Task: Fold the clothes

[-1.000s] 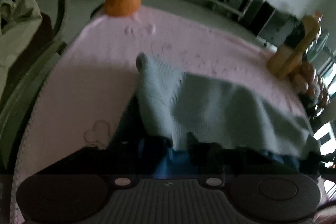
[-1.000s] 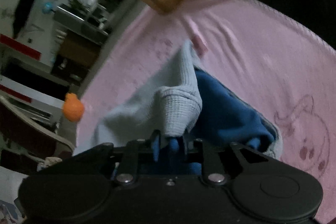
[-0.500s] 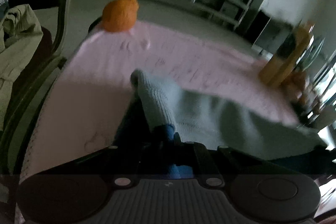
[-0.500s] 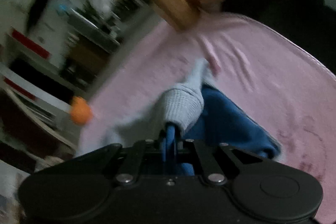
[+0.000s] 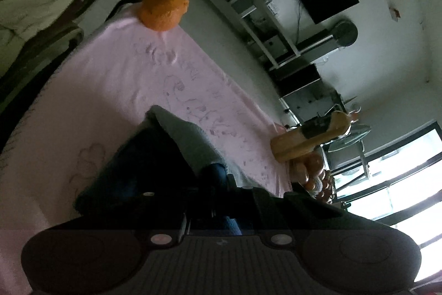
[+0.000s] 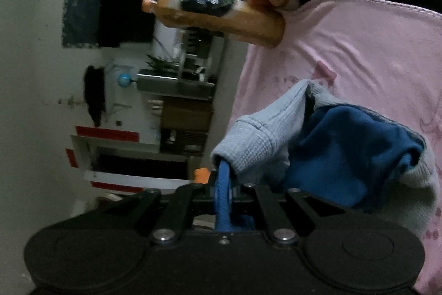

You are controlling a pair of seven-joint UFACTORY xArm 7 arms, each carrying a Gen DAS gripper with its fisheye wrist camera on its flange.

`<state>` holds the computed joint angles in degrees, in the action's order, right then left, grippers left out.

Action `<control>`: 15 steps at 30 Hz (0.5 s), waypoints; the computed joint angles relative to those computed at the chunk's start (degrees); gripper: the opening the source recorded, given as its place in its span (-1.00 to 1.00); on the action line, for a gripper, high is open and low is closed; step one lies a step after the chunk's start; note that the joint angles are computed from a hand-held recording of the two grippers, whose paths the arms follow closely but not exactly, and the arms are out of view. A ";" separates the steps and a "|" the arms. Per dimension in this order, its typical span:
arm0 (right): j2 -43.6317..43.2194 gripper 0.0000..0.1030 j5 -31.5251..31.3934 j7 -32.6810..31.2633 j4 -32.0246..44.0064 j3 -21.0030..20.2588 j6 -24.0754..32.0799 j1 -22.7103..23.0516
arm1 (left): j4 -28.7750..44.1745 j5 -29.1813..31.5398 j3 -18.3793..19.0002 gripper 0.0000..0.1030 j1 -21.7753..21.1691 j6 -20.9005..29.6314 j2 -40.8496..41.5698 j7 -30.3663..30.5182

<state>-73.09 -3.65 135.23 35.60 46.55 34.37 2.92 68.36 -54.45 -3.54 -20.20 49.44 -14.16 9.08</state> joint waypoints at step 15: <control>36.28 -0.17 -2.32 -22.95 21.78 -3.73 38.32 10.42 | -6.86 52.98 -11.48 -0.46 -0.59 -5.17 -2.81 -21.11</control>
<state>-36.81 -5.97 112.28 57.38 42.82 72.70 13.34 61.50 -1.47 -15.03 -20.79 44.27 -16.98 -12.02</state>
